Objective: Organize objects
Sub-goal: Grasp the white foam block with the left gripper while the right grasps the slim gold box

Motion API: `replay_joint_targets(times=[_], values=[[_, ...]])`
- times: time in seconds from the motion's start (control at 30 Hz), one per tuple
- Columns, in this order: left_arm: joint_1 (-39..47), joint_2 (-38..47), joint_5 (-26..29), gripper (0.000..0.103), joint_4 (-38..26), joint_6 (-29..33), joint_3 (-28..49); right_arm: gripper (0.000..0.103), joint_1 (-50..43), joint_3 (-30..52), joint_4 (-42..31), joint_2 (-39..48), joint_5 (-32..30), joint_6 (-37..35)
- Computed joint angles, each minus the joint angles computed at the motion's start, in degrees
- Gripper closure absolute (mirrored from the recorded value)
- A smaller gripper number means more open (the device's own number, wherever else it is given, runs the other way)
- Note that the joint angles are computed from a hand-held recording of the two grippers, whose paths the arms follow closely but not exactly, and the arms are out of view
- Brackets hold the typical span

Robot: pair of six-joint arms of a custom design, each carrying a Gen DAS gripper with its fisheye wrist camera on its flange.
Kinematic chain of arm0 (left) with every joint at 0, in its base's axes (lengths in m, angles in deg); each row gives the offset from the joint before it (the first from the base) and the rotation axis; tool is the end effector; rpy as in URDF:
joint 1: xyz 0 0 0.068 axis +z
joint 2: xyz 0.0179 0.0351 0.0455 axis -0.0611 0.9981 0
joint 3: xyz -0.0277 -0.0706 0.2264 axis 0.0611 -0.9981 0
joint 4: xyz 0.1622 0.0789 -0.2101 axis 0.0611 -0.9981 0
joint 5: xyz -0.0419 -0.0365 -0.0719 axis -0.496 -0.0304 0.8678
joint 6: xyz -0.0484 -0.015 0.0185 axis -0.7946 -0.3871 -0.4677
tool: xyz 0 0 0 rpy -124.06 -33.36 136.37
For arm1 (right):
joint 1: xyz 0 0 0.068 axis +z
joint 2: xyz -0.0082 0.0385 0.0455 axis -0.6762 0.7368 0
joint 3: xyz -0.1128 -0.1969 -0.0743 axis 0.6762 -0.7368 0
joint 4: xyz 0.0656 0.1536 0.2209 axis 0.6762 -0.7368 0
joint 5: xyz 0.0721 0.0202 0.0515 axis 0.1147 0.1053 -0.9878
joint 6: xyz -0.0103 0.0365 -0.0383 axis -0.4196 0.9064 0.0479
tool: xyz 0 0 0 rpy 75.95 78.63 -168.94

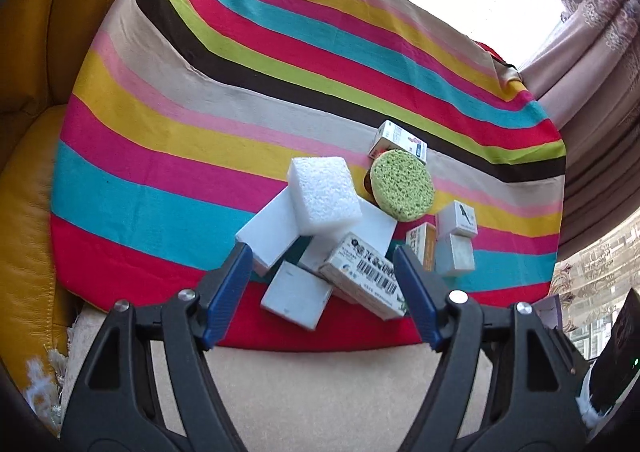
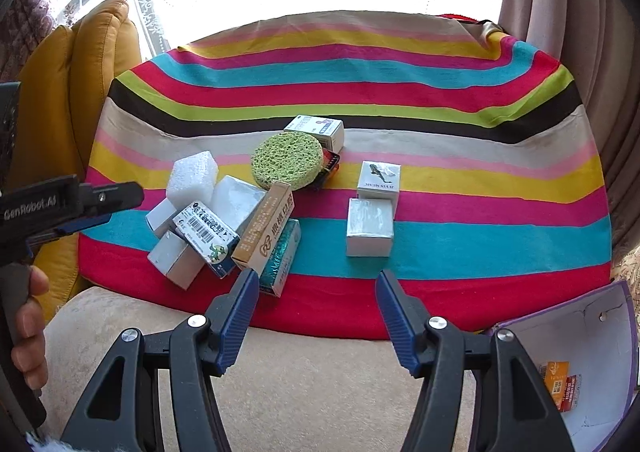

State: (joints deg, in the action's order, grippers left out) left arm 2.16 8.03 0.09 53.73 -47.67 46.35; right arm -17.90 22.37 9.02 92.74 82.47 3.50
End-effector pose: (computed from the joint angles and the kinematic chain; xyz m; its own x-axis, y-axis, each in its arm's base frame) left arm 0.3373 0.0215 0.1894 -0.8493 -0.2010 -0.4881 -0.0197 0.9361 -0.3512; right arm 0.2588 0.1117 0.1776 -0.7841 0.0644 -0.6173 -0.0033 0.9942 0.1079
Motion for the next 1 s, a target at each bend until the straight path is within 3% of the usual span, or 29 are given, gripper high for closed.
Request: replay_joint_targets(times=[0.33, 0.47, 0.57, 0.63, 0.67, 0.83, 1.0], values=[[-5.81, 15.12, -8.6, 0.027, 0.03, -5.43, 12.38, 0.039, -0.6, 4.86, 0.81, 6.54, 0.16, 0.47], [-6.75, 18.63, -12.78, 0.027, 0.23, -4.8, 14.33, 0.039, -1.1, 6.89, 0.78, 8.81, -0.44, 0.17], [-7.43, 18.37, -15.57, 0.034, 1.81, -3.06, 13.3, 0.038, -1.44, 8.74, 0.9, 10.94, -1.14, -0.12], [-7.59, 18.02, -17.08, 0.05, 2.52, -1.56, 12.76, 0.038, -1.6, 10.37, 1.12, 13.04, -1.86, -0.08], [-7.6, 17.74, -17.71, 0.053, 2.92, -1.1, 12.28, 0.038, -1.65, 11.28, 1.24, 14.2, -2.17, 0.0], [-7.27, 13.28, -18.34, 0.053, 7.84, -0.17, 6.65, 0.038, -1.56, 15.61, 1.43, 20.08, -2.95, 1.04], [-5.4, 2.8, -16.52, 0.053, 16.87, -1.74, -5.01, 0.038, -0.63, 18.85, 2.01, 24.08, -1.51, 0.97]])
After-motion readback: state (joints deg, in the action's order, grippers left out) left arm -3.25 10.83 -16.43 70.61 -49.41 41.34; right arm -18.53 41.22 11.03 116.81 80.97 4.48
